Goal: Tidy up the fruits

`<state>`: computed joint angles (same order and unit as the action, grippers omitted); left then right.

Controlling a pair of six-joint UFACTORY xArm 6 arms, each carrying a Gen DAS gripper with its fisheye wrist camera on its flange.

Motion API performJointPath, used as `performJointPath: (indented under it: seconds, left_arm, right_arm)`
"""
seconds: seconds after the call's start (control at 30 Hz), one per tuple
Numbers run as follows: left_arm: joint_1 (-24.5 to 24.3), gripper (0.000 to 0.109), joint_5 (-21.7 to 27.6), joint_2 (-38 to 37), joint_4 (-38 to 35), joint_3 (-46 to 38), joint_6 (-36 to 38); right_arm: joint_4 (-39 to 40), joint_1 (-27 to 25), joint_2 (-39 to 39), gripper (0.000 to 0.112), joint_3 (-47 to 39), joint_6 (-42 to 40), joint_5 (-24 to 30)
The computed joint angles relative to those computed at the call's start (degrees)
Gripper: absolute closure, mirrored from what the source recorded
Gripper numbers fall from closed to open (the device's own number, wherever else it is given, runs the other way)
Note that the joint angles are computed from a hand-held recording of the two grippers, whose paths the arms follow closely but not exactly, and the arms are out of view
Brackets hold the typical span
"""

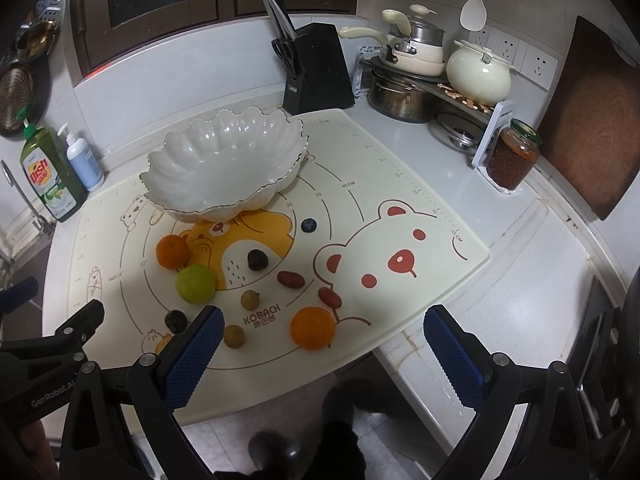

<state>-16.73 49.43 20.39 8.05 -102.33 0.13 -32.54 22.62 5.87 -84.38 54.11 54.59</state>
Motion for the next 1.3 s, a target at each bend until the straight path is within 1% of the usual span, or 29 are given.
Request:
performJointPath:
  seconds: [0.47, 0.7, 0.87, 0.93, 0.97, 1.03, 1.1, 1.2, 1.3]
  left_arm:
    - [-0.5, 0.010, 0.1, 0.8, 0.6, -0.8, -0.4]
    - [-1.5, 0.010, -1.7, 1.2, 2.2, 0.7, -2.0]
    - [-2.1, 0.011, -3.5, 1.5, 1.9, 2.5, -1.6]
    - [-2.2, 0.017, -4.5, 1.7, 1.4, 3.2, -1.3]
    - [-2.3, 0.017, -4.6, 2.2, 1.5, 3.2, -1.5]
    - [-2.4, 0.018, -5.0, 2.8, 1.4, 3.3, -2.3]
    - [-2.3, 0.018, -6.0, 3.3, 1.4, 3.8, -2.9]
    - [-2.1, 0.019, -8.1, 3.5, 0.9, 5.3, -2.9]
    - [-1.9, 0.021, -9.0, 4.2, 0.6, 5.7, -3.1]
  right_arm:
    - [0.1, -0.2, 0.2, 0.011, 0.0, 0.0, -0.8]
    - [0.1, -1.4, 0.0, 0.011, 2.5, 0.2, -4.2]
    - [-0.9, -2.4, -0.2, 0.011, 5.0, 0.5, -6.6]
    - [-0.8, -2.9, 0.1, 0.016, 5.7, 0.0, -7.8]
    - [-0.4, -3.3, 0.2, 0.017, 6.1, -0.5, -8.5]
    - [0.6, -3.8, 0.8, 0.024, 6.7, -1.5, -9.8]
    - [1.6, -4.2, 1.6, 0.028, 7.0, -2.4, -11.0]
    - [2.7, -4.5, 2.5, 0.031, 7.4, -3.4, -12.4]
    - [3.0, -4.5, 3.4, 0.032, 7.6, -3.9, -13.4]
